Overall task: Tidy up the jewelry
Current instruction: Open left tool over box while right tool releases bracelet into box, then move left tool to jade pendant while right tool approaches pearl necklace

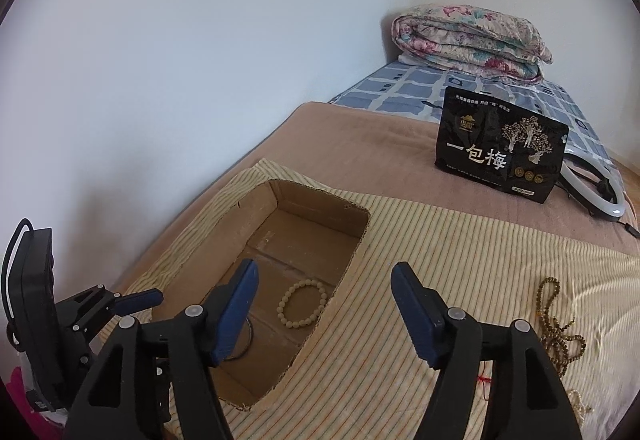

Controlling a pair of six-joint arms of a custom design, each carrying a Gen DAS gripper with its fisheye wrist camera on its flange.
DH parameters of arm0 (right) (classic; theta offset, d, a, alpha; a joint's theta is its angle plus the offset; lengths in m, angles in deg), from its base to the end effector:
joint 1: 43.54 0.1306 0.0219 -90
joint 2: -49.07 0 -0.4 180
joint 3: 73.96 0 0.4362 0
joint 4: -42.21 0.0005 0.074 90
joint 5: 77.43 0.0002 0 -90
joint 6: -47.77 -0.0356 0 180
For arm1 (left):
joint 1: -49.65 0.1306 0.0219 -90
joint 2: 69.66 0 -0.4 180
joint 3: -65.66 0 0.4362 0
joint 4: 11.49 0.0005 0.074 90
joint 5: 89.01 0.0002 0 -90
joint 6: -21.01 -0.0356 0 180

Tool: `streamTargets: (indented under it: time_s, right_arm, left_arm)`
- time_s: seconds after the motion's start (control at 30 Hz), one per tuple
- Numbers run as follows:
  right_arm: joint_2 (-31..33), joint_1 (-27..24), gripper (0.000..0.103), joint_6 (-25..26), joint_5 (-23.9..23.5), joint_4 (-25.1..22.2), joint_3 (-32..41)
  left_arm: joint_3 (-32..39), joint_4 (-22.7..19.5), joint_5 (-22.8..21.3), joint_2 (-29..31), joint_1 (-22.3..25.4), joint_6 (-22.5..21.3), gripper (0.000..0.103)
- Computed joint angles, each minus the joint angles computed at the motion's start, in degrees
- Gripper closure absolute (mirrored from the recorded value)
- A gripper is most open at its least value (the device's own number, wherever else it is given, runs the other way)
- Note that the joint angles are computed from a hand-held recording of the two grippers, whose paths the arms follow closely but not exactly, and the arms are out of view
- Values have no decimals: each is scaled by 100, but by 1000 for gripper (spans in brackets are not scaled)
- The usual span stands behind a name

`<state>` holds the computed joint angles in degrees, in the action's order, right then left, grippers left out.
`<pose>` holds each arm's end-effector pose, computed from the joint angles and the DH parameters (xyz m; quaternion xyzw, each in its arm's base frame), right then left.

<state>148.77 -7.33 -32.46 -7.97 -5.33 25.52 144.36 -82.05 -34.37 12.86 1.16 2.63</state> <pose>0.4750 0.3626 0.4436 -0.4176 0.8199 0.2430 0.3071 0.3018 -0.3106 0.3989 -0.2297 0.9165 0.0380 0.3253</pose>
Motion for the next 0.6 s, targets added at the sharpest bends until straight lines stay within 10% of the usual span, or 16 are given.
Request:
streamTargets:
  time_s: [0.6]
  right_arm:
    - [-1077, -1191, 2, 451, 170, 354, -891]
  left_arm:
    - [721, 177, -58, 559, -250, -465, 22]
